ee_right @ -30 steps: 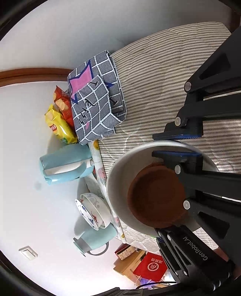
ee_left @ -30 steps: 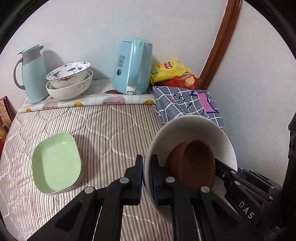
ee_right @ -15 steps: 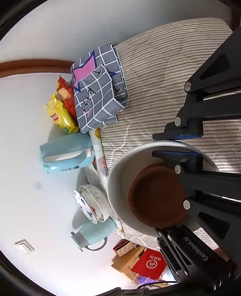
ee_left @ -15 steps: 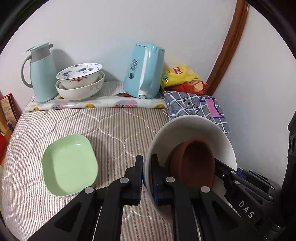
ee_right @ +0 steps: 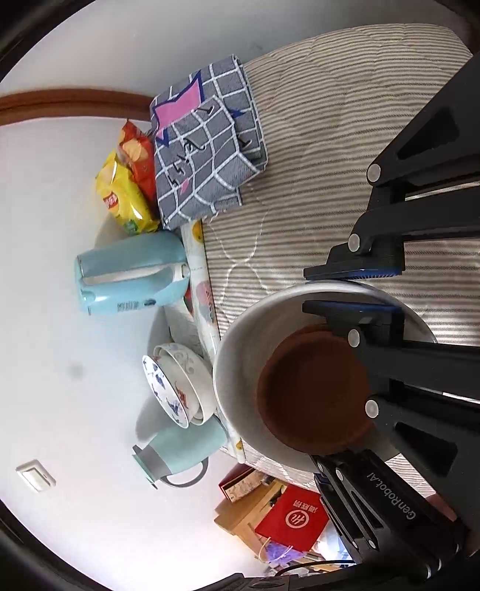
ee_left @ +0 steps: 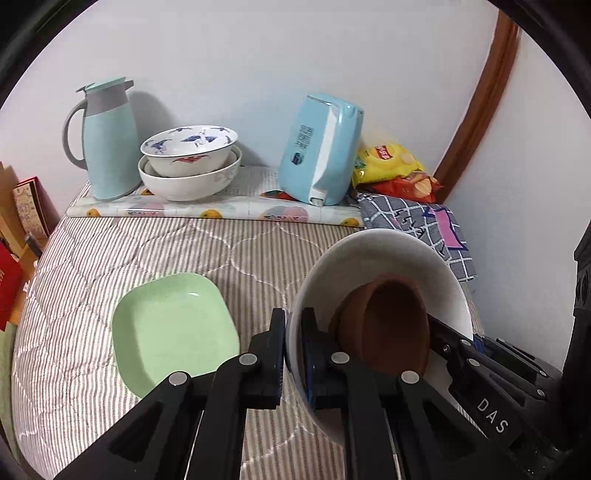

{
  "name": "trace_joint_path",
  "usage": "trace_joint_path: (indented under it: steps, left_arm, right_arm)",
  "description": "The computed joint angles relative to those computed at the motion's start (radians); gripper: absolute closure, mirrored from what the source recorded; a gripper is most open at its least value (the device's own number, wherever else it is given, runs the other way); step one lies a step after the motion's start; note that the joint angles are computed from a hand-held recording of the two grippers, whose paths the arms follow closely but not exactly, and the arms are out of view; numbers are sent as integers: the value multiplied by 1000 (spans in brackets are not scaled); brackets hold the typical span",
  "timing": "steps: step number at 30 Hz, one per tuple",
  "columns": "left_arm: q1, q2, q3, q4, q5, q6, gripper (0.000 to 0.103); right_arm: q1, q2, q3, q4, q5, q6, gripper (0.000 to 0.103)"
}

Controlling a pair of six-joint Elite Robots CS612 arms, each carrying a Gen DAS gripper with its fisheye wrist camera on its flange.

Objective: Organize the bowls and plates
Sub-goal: 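Lift the white bowl with the brown bowl and carry it toward the plate stack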

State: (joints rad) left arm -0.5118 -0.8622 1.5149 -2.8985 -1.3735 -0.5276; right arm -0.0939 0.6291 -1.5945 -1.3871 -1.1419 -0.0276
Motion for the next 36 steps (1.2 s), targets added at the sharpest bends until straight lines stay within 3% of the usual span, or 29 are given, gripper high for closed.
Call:
trace_joint_path:
  steps: [36]
  left_arm:
    - [104, 5, 42, -2, -39, -59, 94]
  right_arm:
    - [110, -40, 121, -3, -26, -59, 93]
